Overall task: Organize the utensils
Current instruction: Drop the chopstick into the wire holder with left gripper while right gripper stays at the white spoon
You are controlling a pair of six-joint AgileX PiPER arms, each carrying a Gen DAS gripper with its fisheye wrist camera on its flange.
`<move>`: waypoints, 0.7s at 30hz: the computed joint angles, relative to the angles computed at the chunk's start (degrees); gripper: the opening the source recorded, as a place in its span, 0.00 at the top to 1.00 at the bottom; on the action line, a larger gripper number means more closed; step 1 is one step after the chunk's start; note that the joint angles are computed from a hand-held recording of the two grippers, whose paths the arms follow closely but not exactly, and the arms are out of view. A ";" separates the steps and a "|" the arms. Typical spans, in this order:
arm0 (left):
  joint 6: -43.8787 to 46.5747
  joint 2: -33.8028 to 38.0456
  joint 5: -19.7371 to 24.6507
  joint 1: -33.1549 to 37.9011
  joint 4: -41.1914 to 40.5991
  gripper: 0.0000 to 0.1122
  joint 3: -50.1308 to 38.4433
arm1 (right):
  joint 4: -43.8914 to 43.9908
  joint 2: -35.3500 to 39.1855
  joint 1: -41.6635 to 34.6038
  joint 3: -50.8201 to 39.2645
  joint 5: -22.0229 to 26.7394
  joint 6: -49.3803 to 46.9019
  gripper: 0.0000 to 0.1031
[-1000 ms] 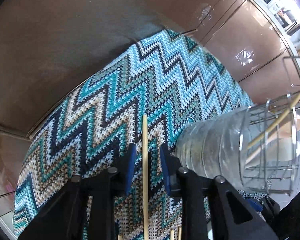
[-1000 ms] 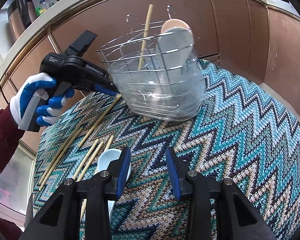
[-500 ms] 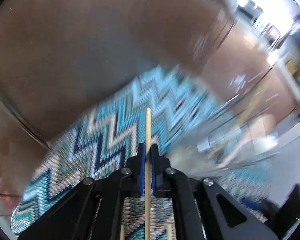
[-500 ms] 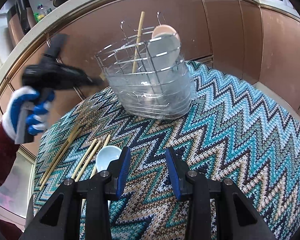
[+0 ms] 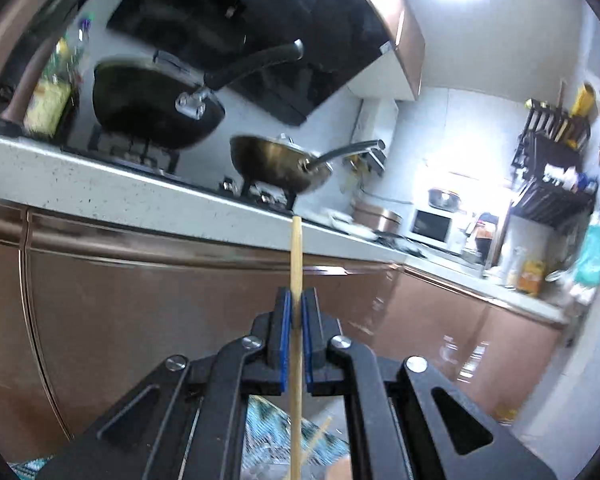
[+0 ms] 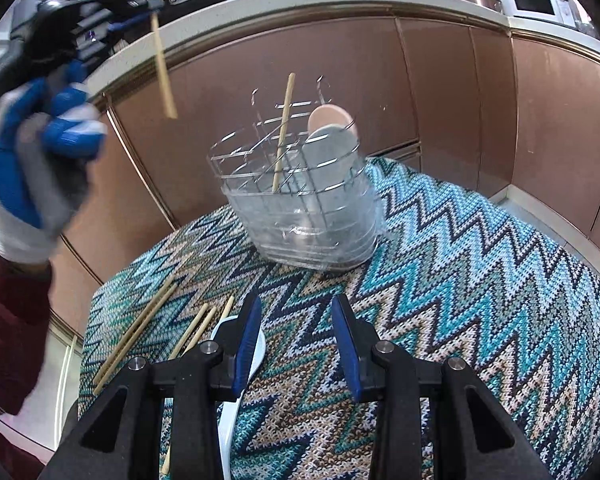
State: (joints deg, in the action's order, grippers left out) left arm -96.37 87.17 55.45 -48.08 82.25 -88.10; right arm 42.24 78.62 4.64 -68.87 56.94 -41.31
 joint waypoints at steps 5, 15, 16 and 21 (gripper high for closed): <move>-8.42 7.89 2.77 0.17 8.04 0.94 3.26 | 1.09 -0.62 -2.39 -0.12 0.77 -0.85 0.66; -0.60 -0.17 -0.31 -1.01 -1.42 0.75 8.81 | 0.31 -2.15 -2.81 0.19 1.73 0.00 0.66; 2.72 -1.76 -0.01 -1.20 -4.52 0.75 8.58 | 0.22 -2.22 -2.40 0.08 1.76 0.28 0.66; 18.90 -8.76 1.88 -1.50 -21.91 0.75 9.01 | -0.81 -2.64 -0.08 -0.31 2.09 2.00 0.66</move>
State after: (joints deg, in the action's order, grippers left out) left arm -77.46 78.40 57.33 -49.58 60.35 -79.09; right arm 41.43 75.97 4.55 -69.19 59.02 -39.31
